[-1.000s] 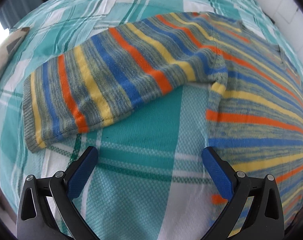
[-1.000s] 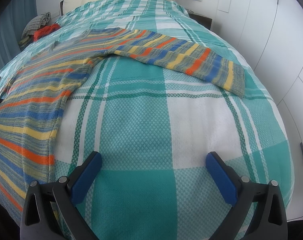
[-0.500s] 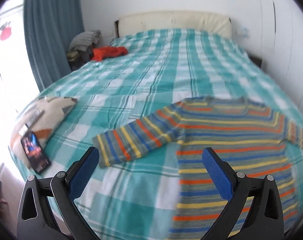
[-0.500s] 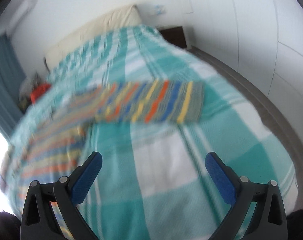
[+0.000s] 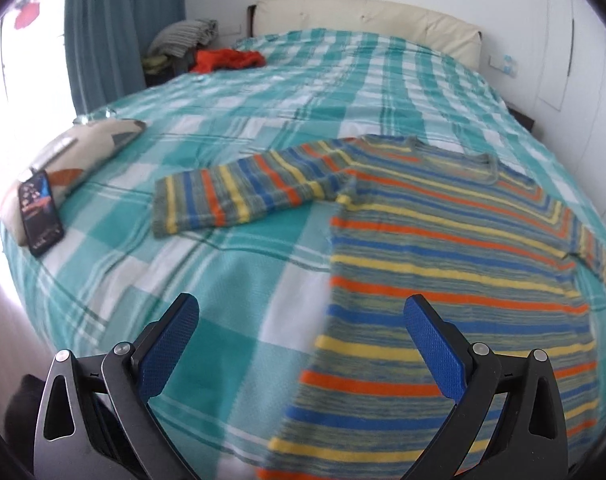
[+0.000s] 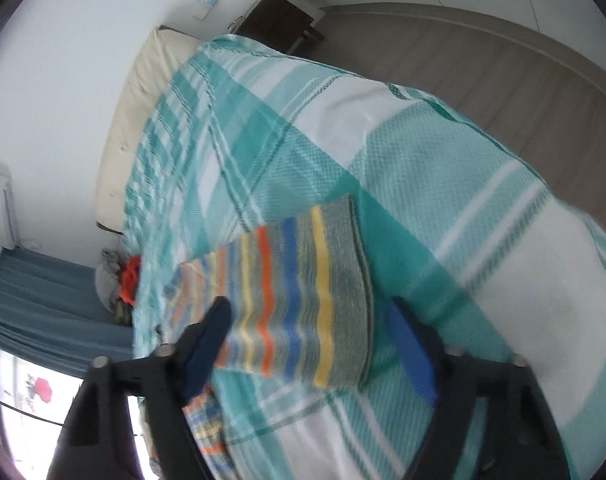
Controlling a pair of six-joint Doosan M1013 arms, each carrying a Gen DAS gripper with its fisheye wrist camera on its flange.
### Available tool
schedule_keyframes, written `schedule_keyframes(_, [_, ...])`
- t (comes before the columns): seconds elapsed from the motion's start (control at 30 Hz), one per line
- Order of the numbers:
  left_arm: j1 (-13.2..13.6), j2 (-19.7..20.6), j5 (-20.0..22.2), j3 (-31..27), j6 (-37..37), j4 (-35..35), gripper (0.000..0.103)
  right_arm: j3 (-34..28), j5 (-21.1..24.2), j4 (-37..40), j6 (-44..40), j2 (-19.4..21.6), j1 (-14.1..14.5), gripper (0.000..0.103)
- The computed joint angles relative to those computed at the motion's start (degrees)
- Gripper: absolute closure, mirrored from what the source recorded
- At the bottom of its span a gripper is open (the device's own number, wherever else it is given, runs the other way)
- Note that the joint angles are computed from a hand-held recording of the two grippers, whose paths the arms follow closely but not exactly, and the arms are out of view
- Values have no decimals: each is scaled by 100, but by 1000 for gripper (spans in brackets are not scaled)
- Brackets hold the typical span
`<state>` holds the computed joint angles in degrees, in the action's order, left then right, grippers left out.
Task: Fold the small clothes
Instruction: 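Grasp the sweater sleeve cuff with the right gripper, then lay the held sleeve across the sweater body and open the right gripper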
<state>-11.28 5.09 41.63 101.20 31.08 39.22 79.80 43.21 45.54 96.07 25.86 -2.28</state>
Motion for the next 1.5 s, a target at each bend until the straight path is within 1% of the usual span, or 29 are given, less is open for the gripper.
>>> schedule_keyframes(0.07, [25,36,112,-7,-11,-78,1,-231,158,-632,439,133,76,53])
schedule_keyframes(0.1, [51,73,181,-34,-6,-184,1,-370,338,-1137,787,208,138,60])
schedule_keyframes(0.13, [70,85,218,-41,-12,-265,1,-459,467,-1469,945,248,178,70])
schedule_keyframes(0.17, [94,93,219,-42,-10,-358,1,-560,609,-1844,1059,285,225,84])
schedule_keyframes(0.2, [117,97,204,-46,-1,-437,1,-777,892,-2437,1219,362,307,90])
schedule_keyframes(0.23, [127,95,185,-46,-4,-466,1,-898,1047,-2731,1307,395,352,96])
schedule_keyframes(0.27, [126,82,161,-30,-29,-451,1,-1021,1181,-2989,1399,421,400,99])
schedule_keyframes(0.3, [118,67,139,-15,-58,-400,1,-1171,1289,-3314,1515,442,474,99])
schedule_keyframes(0.33, [105,54,131,-2,-84,-330,1,-1285,1250,-3579,1551,414,567,99])
schedule_keyframes(0.37, [96,44,127,10,-102,-282,1,-1333,1126,-3543,1435,372,614,99])
schedule_keyframes(0.43, [89,26,96,24,-133,-195,1,-1563,821,-3118,814,295,772,99])
schedule_keyframes(0.5, [116,40,47,3,-72,-258,1,-1937,804,-2602,57,347,969,99])
schedule_keyframes(0.57, [159,65,14,-28,14,-372,1,-2354,980,-2190,-486,482,1174,99])
schedule_keyframes(0.63, [175,81,26,-38,4,-376,1,-2911,1301,-1567,-1045,752,1422,99])
schedule_keyframes(0.67, [175,90,56,-39,-24,-338,1,-3200,1495,-1176,-1269,935,1535,97])
schedule_keyframes(0.7, [173,103,117,-42,-52,-285,1,-3293,1670,-873,-1376,1010,1592,93])
schedule_keyframes(0.73, [170,112,176,-46,-67,-251,1,-3590,2005,-454,-1390,1245,1663,71])
schedule_keyframes(0.77, [177,117,247,-49,-83,-236,1,-3786,2243,-321,-1300,1396,1721,40])
schedule_keyframes(0.8, [188,113,266,-47,-92,-253,1,-3911,2308,-264,-1205,1503,1777,36])
schedule_keyframes(0.83, [214,93,260,-34,-119,-293,1,-3848,2183,-212,-1205,1497,1807,36])
schedule_keyframes(0.93, [282,25,134,21,-195,-387,1,-3489,1988,88,-1256,1371,1702,36])
schedule_keyframes(1.0, [314,25,94,17,-153,-460,1,-3168,1830,-89,-1177,1206,1634,36])
schedule_keyframes(1.1, [319,74,104,-31,-33,-559,1,-2342,1331,-934,-889,757,1460,36])
schedule_keyframes(1.13, [311,94,125,-53,7,-588,1,-2243,1243,-1290,-733,725,1434,36])
schedule_keyframes(1.23, [258,120,146,-77,114,-644,1,-1839,1222,-2388,-365,547,1380,36])
schedule_keyframes(1.3, [214,126,161,-77,116,-584,1,-1697,1234,-2514,-527,484,1371,36])
schedule_keyframes(1.37, [150,147,218,-88,98,-462,1,-1665,1186,-2387,-920,466,1432,36])
schedule_keyframes(1.47, [99,201,316,-126,121,-363,1,-1997,1218,-2470,-1810,621,1790,37])
schedule_keyframes(1.5, [92,220,348,-141,136,-347,1,-2081,1236,-2519,-2020,665,1889,39])
